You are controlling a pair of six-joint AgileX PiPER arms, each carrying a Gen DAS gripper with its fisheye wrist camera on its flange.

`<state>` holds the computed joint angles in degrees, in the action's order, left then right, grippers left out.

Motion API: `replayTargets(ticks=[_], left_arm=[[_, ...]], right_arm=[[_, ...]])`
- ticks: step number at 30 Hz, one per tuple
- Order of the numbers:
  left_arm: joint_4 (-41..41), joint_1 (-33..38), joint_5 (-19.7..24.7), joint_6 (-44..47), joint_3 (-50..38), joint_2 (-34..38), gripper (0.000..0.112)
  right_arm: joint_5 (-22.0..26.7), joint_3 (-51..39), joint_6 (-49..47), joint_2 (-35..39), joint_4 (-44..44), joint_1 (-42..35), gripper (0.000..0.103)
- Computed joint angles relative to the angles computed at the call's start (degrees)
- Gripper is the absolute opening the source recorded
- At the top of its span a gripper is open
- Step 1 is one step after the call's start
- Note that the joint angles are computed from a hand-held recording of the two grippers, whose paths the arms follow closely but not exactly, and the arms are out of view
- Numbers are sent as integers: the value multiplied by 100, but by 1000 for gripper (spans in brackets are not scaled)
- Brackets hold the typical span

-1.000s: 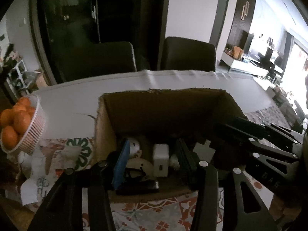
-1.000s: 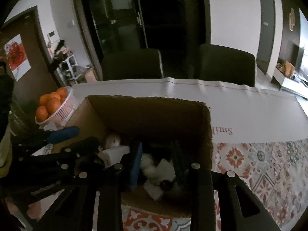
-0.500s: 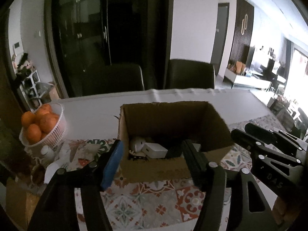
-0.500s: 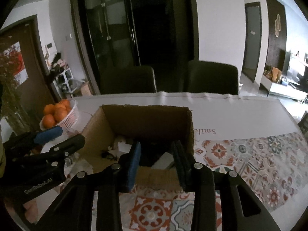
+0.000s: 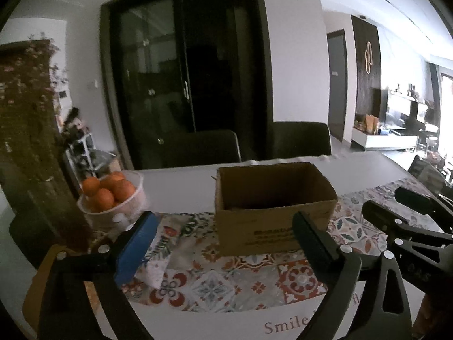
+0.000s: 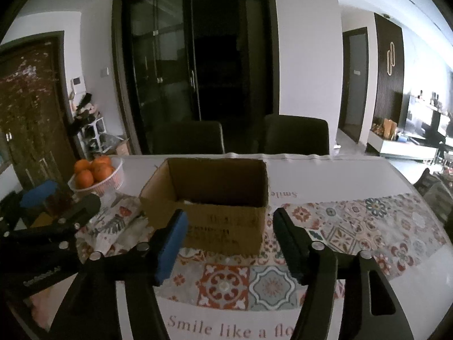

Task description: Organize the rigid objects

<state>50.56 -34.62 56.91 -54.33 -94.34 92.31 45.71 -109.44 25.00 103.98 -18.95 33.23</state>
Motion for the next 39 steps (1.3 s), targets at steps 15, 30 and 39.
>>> replayTargets(ticks=[15, 30, 39], left_arm=[[831, -1144, 720, -1408, 1330, -968, 103], [900, -1505, 1130, -1675, 1446, -1044, 103], [778, -1487, 1126, -1686, 1489, -1071, 103]], right_arm=[[-467, 2006, 1538, -1440, -1509, 679, 82], [-582, 2469, 1896, -1763, -1707, 820, 83], [-602, 2547, 1961, -1796, -1776, 875, 83]])
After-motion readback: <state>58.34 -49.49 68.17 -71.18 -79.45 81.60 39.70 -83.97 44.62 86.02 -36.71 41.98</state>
